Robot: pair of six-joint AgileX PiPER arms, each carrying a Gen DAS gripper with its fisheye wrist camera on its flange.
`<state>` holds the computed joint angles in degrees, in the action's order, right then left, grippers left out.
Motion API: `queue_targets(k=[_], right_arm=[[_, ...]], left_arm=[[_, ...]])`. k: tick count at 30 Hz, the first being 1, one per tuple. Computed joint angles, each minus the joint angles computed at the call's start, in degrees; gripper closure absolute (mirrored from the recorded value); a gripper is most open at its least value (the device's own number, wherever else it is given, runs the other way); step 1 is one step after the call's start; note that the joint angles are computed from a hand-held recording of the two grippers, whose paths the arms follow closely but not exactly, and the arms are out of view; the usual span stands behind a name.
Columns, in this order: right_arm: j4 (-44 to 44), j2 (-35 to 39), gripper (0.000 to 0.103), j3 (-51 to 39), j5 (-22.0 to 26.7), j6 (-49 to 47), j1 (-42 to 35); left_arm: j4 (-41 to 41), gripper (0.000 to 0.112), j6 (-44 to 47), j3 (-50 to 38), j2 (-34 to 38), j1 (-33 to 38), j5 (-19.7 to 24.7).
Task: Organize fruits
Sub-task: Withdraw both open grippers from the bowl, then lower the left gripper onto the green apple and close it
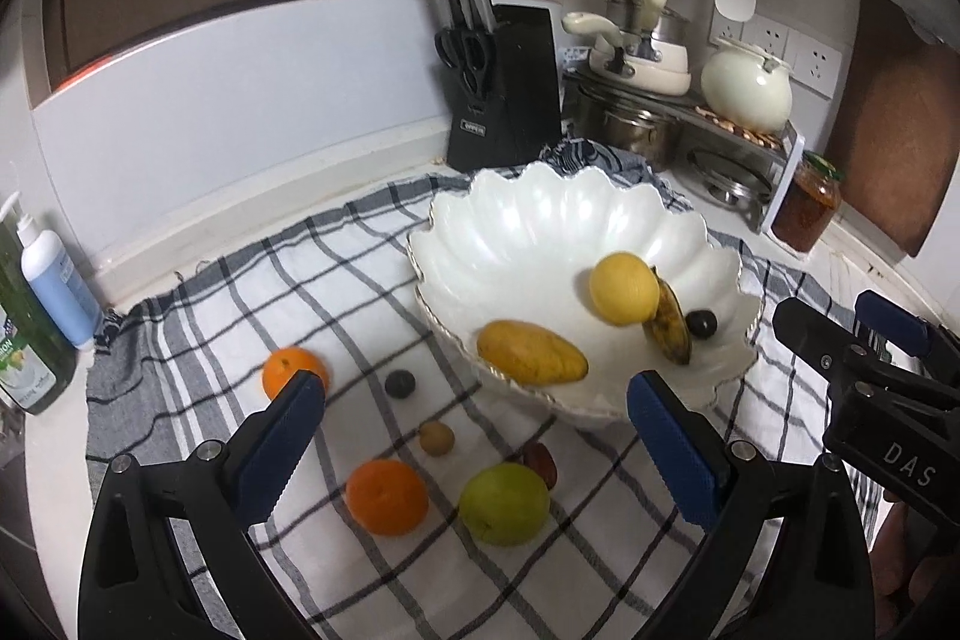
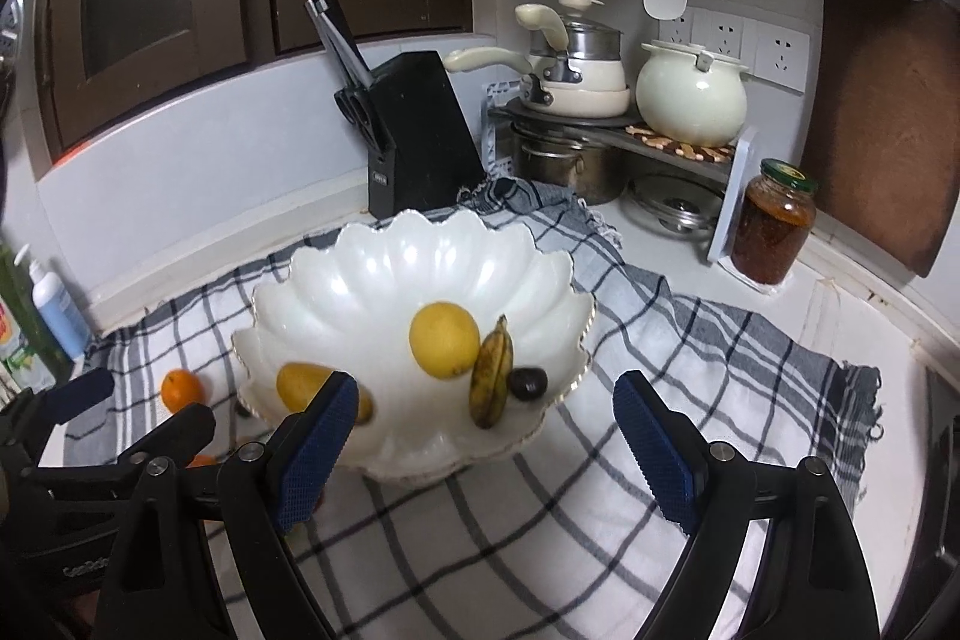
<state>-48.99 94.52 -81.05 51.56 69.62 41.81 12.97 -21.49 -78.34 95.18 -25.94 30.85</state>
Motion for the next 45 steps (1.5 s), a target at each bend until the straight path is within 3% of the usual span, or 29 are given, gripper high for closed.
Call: queue_targets(k=[10, 16, 36, 45], right_arm=[[-1.3, -2.4, 0.016, 7.6, -1.6, 6.8, 1.1], [-1.7, -2.8, 0.016, 10.5, -2.6, 9.6, 1.3], [0.9, 0.0, 0.016, 12.0, -4.9, 9.2, 0.7], [1.6, 0.6, 0.016, 11.8, -4.8, 8.4, 0.7]], left_arm=[[0.3, 0.012, 0.2, 5.6, -0.3, -1.6, -3.6], [-0.2, 0.018, 0.7, 6.6, 1.4, -2.1, -4.5], [-8.2, 0.049, 9.1, 5.7, 8.3, -1.1, -4.7], [-7.8, 0.064, 9.0, 5.7, 8.9, -0.8, -4.6]])
